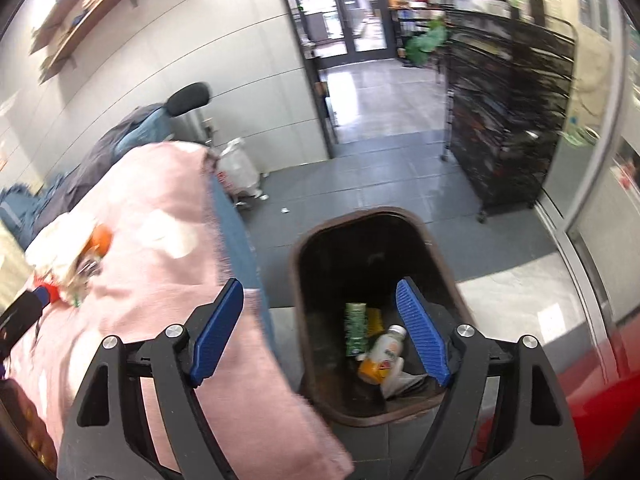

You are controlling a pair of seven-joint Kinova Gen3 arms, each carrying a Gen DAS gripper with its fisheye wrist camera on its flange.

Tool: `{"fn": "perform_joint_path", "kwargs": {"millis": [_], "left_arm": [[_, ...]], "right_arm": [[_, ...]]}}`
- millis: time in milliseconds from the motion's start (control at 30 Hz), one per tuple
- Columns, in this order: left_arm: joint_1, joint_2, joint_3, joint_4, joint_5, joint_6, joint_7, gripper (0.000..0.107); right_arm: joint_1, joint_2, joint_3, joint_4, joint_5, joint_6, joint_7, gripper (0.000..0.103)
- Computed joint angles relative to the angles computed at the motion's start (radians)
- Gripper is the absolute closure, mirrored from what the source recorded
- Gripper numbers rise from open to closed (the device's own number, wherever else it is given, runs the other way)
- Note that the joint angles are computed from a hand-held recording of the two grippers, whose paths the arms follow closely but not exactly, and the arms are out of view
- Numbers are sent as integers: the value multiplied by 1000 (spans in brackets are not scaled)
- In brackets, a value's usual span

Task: Collect trash
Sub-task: 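Grasp the crumpled white paper with the left tool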

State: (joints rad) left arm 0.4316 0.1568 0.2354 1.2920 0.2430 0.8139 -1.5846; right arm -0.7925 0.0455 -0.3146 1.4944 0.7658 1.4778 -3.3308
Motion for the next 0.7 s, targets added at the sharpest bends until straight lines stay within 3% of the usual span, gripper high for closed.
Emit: {"fn": "perform_joint_path", "kwargs": {"millis": [167, 367, 700], "left_arm": [[-62, -31, -38, 47, 23, -2, 26, 24], [-146, -13, -67, 33, 74, 29, 35, 33], [-234, 86, -62, -82, 180, 125, 37, 43]], "right_arm": [[-19, 63, 14, -90, 9, -57, 147, 24], [-33, 116, 62, -183, -53, -160, 302, 24], [-131, 246, 139, -396, -82, -117, 531, 24]]}}
